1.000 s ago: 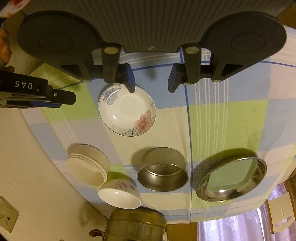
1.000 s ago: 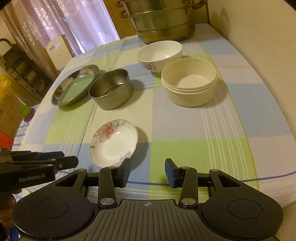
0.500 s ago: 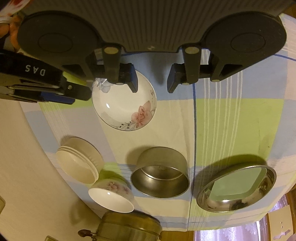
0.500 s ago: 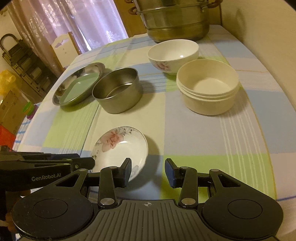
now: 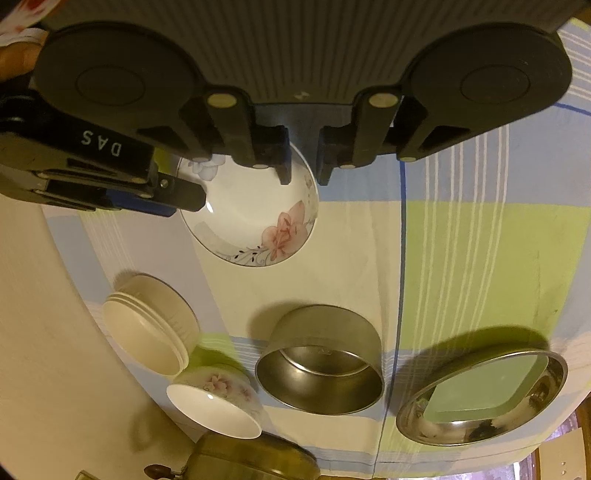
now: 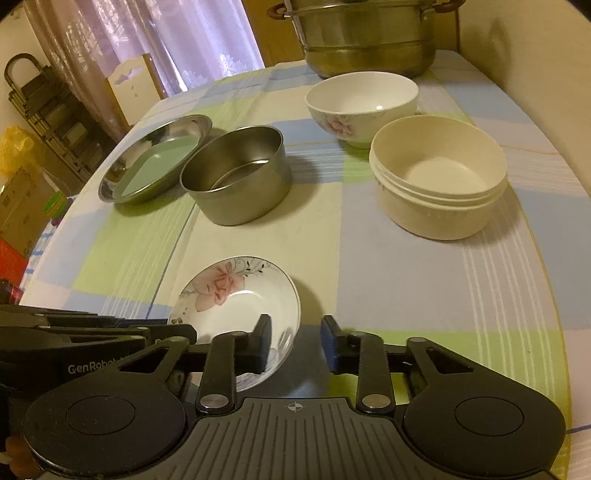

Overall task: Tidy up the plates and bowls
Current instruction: 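Move the left tool to the white floral dish and grip its rim, then carry the white floral dish with the left tool onto the green plate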

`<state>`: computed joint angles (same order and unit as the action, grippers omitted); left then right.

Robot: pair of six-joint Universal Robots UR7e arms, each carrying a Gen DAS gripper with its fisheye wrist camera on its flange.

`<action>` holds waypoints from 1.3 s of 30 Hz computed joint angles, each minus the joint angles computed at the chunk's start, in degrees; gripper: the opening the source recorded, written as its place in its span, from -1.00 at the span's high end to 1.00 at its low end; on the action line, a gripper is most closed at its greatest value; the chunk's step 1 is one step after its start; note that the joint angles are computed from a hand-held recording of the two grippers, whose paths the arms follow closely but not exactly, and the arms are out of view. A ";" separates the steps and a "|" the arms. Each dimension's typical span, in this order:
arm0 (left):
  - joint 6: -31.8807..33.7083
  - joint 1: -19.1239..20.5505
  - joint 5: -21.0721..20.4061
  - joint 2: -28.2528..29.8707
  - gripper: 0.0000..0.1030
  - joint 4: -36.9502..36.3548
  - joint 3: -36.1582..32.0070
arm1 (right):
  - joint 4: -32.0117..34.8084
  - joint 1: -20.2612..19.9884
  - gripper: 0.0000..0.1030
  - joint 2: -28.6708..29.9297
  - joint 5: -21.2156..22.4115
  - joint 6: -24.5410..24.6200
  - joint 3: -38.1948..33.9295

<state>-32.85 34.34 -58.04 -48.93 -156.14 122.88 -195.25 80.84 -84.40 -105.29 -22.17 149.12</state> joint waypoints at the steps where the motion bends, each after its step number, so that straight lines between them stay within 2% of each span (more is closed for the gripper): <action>1: 0.32 -0.01 0.23 0.15 0.80 0.12 -0.17 | -0.11 -0.07 0.53 0.20 0.06 -0.15 -0.09; 7: 2.41 0.51 0.85 1.07 0.83 -0.54 -1.12 | -0.50 -0.30 0.83 1.04 0.12 -0.55 -0.57; 9: 3.03 0.70 1.12 1.35 0.84 -0.47 -1.54 | -0.54 -0.13 0.86 1.18 -0.27 -0.43 -0.66; 27: 7.60 1.93 1.49 1.74 0.85 -0.08 -3.38 | 3.51 1.55 0.86 1.11 -1.87 2.88 -2.99; 39: 7.96 3.15 3.94 -3.15 0.85 1.81 -2.31 | 6.63 6.10 0.86 4.29 -2.03 5.20 -6.99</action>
